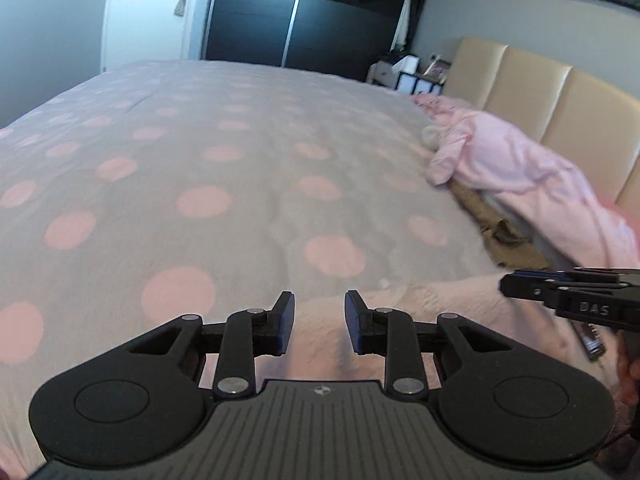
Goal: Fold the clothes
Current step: 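Lay the shirt flat on the bed and open both grippers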
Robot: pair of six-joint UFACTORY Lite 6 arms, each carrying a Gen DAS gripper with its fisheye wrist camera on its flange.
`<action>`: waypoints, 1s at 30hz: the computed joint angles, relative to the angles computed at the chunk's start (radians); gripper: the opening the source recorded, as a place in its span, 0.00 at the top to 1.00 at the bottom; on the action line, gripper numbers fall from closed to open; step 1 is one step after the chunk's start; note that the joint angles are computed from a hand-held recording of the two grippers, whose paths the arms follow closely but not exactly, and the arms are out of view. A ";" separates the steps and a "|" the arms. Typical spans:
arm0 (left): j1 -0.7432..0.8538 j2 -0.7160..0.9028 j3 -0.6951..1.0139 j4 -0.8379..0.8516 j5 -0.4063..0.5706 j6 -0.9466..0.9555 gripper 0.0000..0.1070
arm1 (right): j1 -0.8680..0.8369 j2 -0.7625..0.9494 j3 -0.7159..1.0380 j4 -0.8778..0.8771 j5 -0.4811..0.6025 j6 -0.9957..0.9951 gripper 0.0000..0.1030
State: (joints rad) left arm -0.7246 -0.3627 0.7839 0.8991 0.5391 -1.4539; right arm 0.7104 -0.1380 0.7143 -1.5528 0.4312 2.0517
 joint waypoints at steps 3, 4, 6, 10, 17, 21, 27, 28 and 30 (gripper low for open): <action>0.019 0.021 -0.041 0.042 -0.025 -0.053 0.78 | -0.025 0.060 -0.011 -0.117 0.000 0.110 0.77; 0.035 0.034 -0.047 0.039 -0.048 -0.057 0.78 | -0.040 0.078 -0.017 -0.159 -0.007 0.153 0.77; 0.062 0.065 -0.052 0.043 -0.089 -0.064 0.78 | -0.073 0.120 -0.026 -0.266 -0.024 0.268 0.77; 0.102 0.138 -0.054 0.076 -0.156 -0.099 0.78 | -0.113 0.224 -0.018 -0.504 -0.012 0.458 0.77; 0.117 0.158 -0.106 0.317 -0.204 -0.344 0.77 | -0.176 0.305 -0.032 -0.830 0.029 0.749 0.77; 0.097 0.156 -0.118 0.395 -0.184 -0.428 0.77 | -0.172 0.313 -0.032 -0.834 0.043 0.756 0.77; 0.050 0.101 -0.131 0.408 -0.124 -0.452 0.77 | -0.156 0.256 -0.018 -0.674 -0.002 0.596 0.77; 0.032 0.085 -0.131 0.405 -0.098 -0.451 0.77 | -0.145 0.233 -0.024 -0.633 0.001 0.563 0.76; -0.014 0.049 -0.132 0.401 -0.041 -0.447 0.77 | -0.120 0.172 -0.046 -0.571 0.014 0.518 0.71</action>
